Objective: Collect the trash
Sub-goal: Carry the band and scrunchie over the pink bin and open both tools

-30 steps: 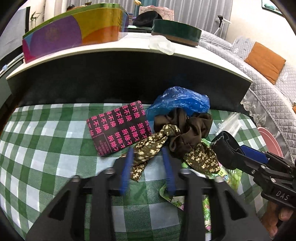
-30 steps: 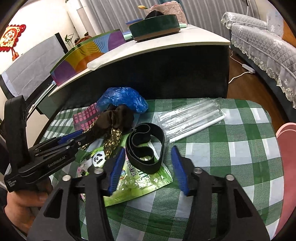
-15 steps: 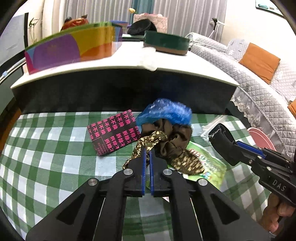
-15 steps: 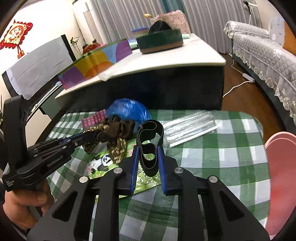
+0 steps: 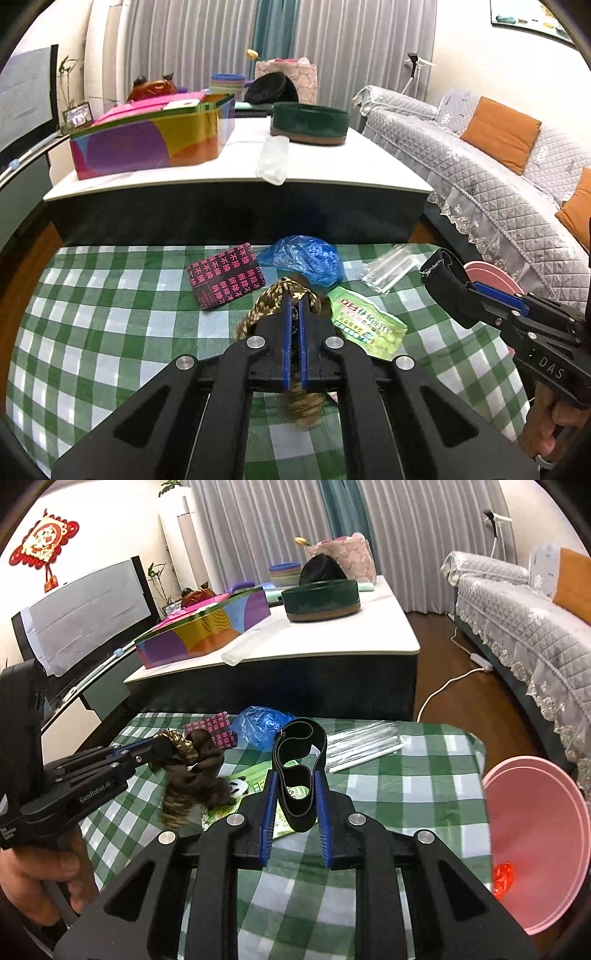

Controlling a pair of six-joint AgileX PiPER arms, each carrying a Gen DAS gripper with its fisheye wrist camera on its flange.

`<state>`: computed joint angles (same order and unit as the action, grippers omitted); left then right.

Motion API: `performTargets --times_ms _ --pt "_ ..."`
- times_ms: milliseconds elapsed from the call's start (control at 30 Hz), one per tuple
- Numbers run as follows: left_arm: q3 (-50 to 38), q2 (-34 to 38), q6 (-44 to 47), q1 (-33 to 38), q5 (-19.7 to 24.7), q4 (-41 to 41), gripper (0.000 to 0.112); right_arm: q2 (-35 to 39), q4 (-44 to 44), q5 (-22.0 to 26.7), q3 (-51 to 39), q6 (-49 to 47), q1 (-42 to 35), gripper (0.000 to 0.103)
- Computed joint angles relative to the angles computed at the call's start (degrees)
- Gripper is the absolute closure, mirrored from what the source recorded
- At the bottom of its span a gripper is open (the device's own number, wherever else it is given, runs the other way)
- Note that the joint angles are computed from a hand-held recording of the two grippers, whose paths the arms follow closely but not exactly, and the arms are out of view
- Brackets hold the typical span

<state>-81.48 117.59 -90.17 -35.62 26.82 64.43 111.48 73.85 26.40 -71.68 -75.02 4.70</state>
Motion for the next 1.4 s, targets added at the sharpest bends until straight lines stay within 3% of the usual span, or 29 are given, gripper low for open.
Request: performTargets --times_ms 333,700,1167,1400 --pt "5.9 -6.3 -7.1 -4.4 2.6 7.0 0.109 -11.7 10.1 -5.5 11.7 -10.6 -2.1 0.084" --pt "5.1 -7.3 -7.1 -9.4 4.4 7.7 0.109 -20.2 12.5 -3.5 19.4 -16.5 -10.3 0.084" --pt "-1.8 -4.7 -2.6 -12.2 4.3 5.4 0.109 -24.0 -4.0 2.2 13.5 -5.1 -20.4 0.084" --pt "-6.8 -1.4 1.7 -13.3 5.0 2.5 0.109 -19.4 -3.9 4.7 6.2 -5.7 -24.4 0.084"
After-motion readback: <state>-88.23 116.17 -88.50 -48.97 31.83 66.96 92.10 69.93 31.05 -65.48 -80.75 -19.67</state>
